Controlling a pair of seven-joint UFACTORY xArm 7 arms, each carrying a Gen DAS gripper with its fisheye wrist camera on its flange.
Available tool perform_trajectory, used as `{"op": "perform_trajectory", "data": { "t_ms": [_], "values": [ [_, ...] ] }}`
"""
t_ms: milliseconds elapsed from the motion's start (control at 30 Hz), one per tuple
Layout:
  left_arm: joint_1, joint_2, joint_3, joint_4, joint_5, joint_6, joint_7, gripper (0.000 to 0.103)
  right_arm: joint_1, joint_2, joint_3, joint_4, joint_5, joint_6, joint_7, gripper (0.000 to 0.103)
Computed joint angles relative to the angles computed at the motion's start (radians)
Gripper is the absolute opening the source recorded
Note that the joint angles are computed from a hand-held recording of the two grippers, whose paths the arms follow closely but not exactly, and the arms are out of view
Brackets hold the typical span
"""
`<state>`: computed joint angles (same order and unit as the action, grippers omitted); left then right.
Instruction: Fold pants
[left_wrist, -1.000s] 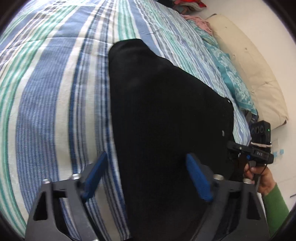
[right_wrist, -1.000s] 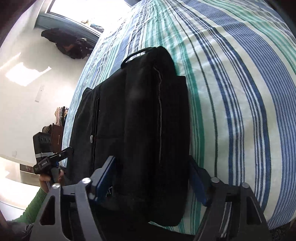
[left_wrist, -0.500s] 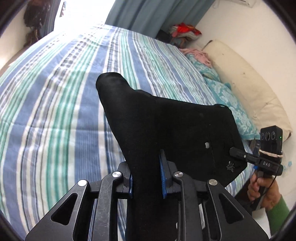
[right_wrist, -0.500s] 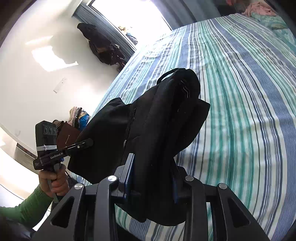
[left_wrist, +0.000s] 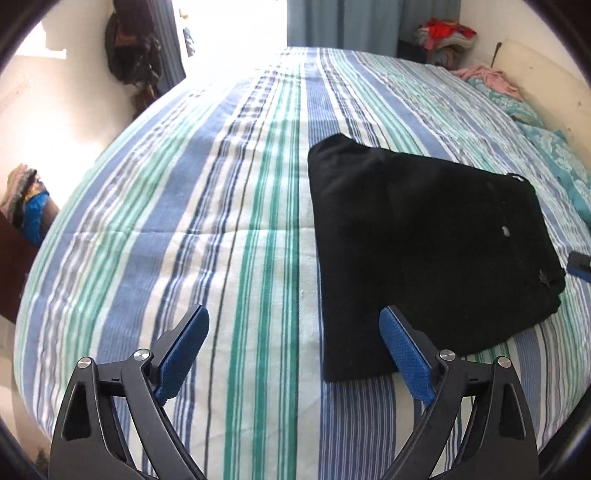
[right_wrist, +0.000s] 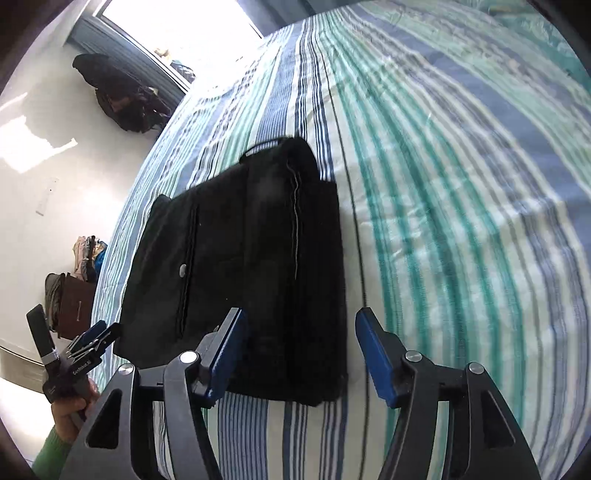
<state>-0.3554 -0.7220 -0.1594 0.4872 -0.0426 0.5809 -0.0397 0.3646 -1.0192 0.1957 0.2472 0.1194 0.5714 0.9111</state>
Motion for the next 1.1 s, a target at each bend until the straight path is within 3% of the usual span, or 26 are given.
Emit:
{"op": "perform_trajectory", "data": {
  "t_ms": [33,100,133,200,300,400,467,600,800,1100],
  "values": [
    [-0.001,-0.059,-0.009,-0.029,0.011,0.007,-0.001,0.096,-0.011,-0.07,0.038,0.004,-0.025,0.051,0.018,0.067],
    [-0.008,-0.17,-0.034,-0.083,0.027,0.021,-0.014,0.096,-0.019,-0.18,0.125,0.036,-0.071,0.165,0.069,0.094],
    [-0.003,-0.236,-0.064,-0.115,0.04,0.029,-0.041,0.096,-0.023,-0.208,0.173,0.062,-0.091,0.21,0.101,0.1],
    [-0.005,-0.353,-0.124,-0.166,0.06,0.051,-0.114,0.096,-0.013,-0.243,0.252,0.106,-0.116,0.278,0.163,0.103],
    [-0.085,-0.504,-0.139,-0.208,0.046,0.147,-0.172,0.1,0.016,-0.221,0.398,0.206,-0.112,0.46,0.291,0.103],
    [-0.142,-0.555,-0.143,-0.164,0.032,0.28,-0.191,0.1,0.01,-0.12,0.542,0.348,-0.111,0.664,0.422,0.103],
    [-0.168,-0.607,-0.153,-0.144,0.035,0.322,-0.184,0.1,0.011,-0.051,0.605,0.436,-0.108,0.763,0.485,0.103],
    [-0.159,-0.656,-0.183,-0.068,0.043,0.435,-0.186,0.101,0.049,0.05,0.649,0.56,-0.118,0.798,0.541,0.103],
    [-0.155,-0.654,-0.115,0.048,-0.034,0.57,-0.128,0.101,0.0,0.1,0.695,0.745,-0.204,0.889,0.552,0.103],
    [-0.095,-0.669,-0.129,0.083,-0.099,0.598,-0.094,0.102,-0.118,0.138,0.758,0.882,-0.21,0.94,0.464,0.103]
  ]
}}
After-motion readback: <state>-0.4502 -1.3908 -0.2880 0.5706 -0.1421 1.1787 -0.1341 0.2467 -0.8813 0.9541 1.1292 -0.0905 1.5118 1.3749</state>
